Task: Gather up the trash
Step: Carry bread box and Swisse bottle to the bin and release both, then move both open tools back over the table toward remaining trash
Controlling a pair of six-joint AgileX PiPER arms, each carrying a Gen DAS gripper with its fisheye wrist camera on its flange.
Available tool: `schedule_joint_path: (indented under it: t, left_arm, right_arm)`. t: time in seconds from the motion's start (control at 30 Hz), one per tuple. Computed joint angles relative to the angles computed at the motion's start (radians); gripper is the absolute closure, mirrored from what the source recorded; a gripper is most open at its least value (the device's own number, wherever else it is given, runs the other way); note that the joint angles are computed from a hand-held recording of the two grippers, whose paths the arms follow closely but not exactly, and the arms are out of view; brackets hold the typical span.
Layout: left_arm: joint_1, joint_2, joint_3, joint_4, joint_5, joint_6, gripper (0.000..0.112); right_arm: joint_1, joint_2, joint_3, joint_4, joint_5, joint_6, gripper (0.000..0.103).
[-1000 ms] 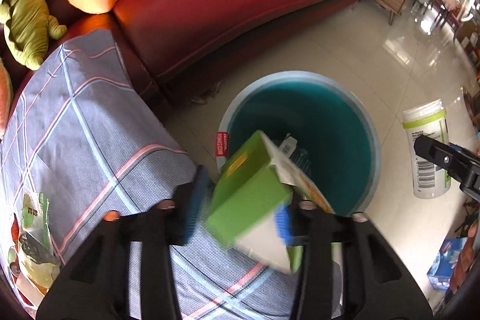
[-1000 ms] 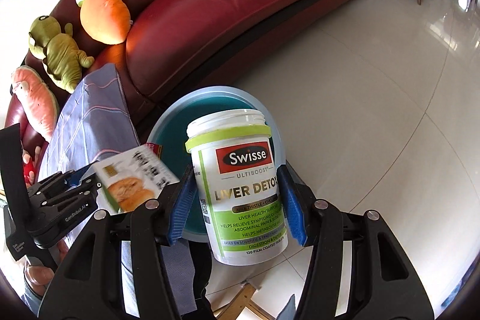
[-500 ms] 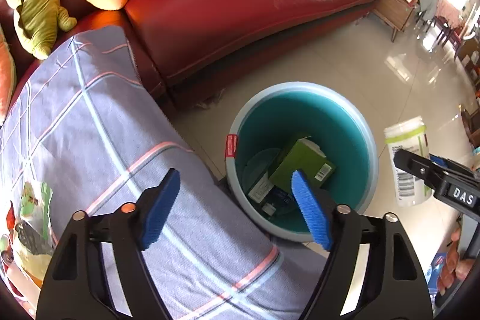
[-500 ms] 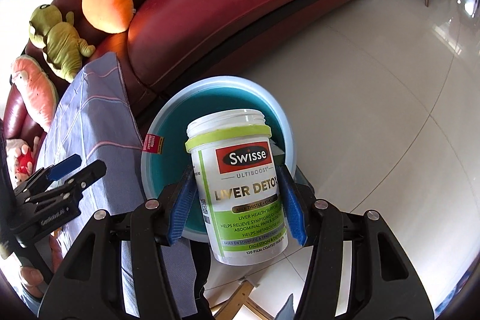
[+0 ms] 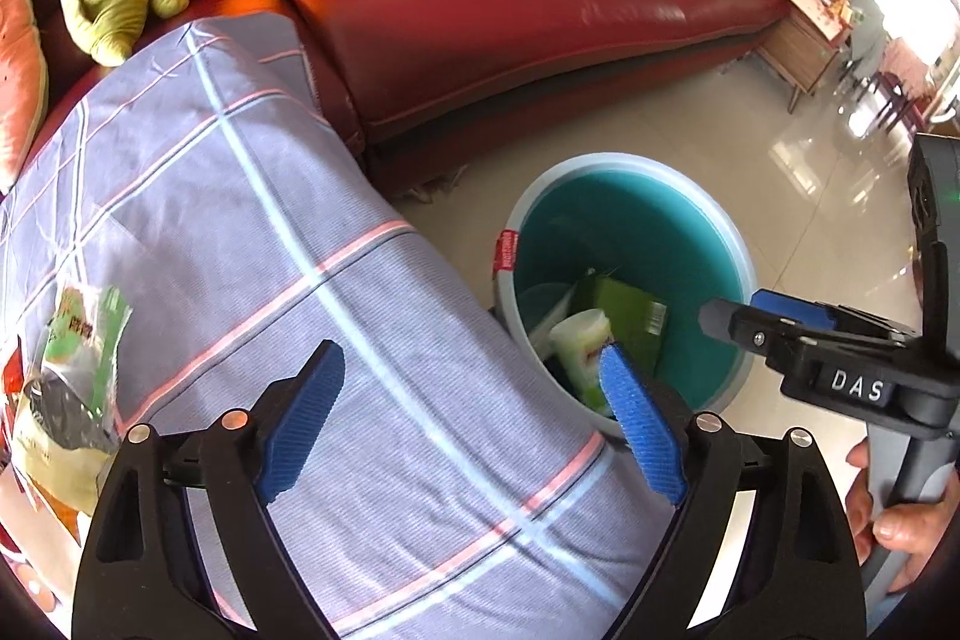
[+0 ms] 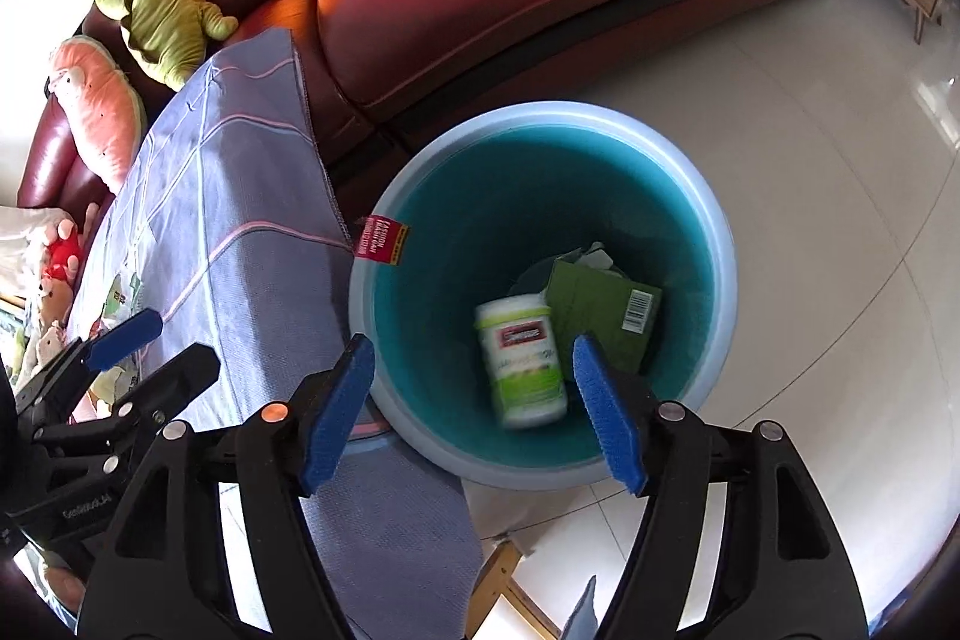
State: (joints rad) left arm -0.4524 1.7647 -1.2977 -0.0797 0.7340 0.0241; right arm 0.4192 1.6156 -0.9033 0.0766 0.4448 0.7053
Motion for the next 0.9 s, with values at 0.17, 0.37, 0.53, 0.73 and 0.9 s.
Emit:
schedule_joint_path:
  t: [0.17, 0.37, 0.53, 0.73, 0.9]
  left_arm:
    - [0.033, -0.035, 0.044, -0.042, -0.008, 0.045, 0.023]
    - [0.074, -0.090, 0.103, -0.094, -0.012, 0.105, 0.023]
    - [0.129, -0.160, 0.171, -0.142, -0.011, 0.159, 0.022]
    - [0.222, -0.279, 0.257, -0.194, 0.001, 0.232, 0.021]
    - [0.344, -0.389, 0.326, -0.250, 0.030, 0.333, 0.020]
  right_arm:
    - [0.016, -0.014, 0.006, -0.078, 0.038, 0.101, 0.031]
    - [0.039, -0.032, 0.012, -0.132, 0.082, 0.201, 0.029]
    - [0.096, -0.046, -0.026, -0.198, 0.151, 0.293, 0.027]
    - [0.203, -0.061, -0.097, -0.288, 0.247, 0.409, 0.025]
    - [0.320, -0.045, -0.194, -0.351, 0.342, 0.489, 0.024]
